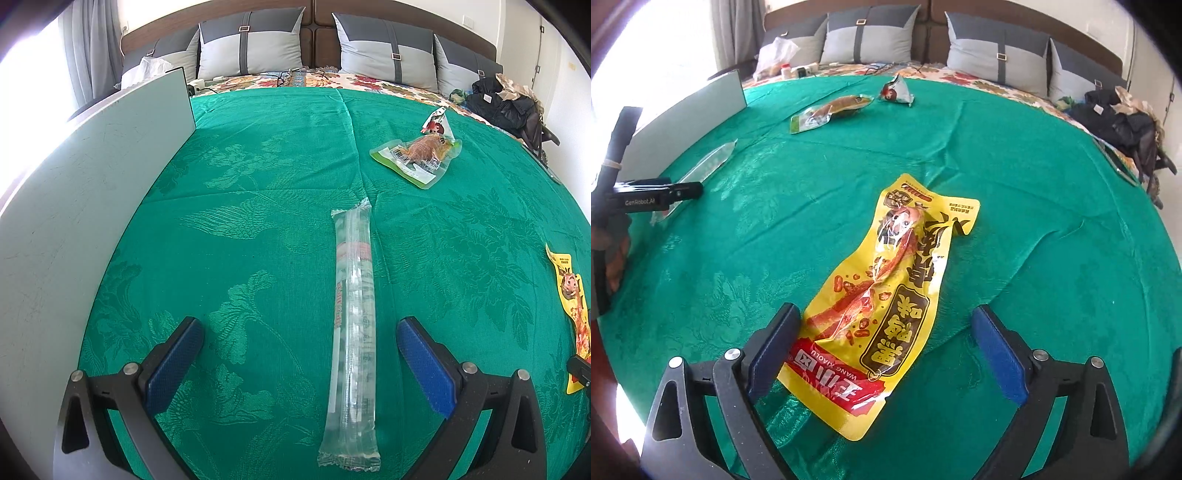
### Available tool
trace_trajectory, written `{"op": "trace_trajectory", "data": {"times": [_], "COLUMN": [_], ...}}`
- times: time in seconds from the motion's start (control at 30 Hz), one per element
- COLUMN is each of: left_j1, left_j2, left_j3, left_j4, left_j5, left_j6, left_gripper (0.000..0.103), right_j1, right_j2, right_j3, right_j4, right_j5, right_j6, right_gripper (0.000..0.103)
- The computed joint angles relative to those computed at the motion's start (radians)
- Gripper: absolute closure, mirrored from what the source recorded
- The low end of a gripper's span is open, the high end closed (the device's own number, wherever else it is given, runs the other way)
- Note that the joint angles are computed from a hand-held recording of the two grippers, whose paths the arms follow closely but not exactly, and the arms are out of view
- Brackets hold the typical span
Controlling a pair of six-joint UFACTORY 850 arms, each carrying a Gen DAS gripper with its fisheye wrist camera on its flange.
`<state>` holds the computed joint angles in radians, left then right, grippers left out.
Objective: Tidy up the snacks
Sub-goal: 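Hold the left tool over the clear tube while the right tool positions over the yellow strip pack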
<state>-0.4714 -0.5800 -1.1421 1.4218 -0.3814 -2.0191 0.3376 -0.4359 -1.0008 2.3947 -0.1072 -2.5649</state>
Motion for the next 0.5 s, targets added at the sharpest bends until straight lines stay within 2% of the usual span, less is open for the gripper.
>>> {"op": "trace_trajectory", "data": {"times": [0.5], "left_j1": [0.001], "left_j2": [0.000], "left_j3": [0.001], "left_j4": [0.005], "left_j5": [0.001], "left_j6": [-0.004], "left_gripper": [0.000], "right_j1": [-0.003], "right_j2": [0.004], "right_j3": [0.008], "right_j4": [-0.001], "right_j5": [-0.006], "right_j6": [0.002], "right_gripper": [0.007]}}
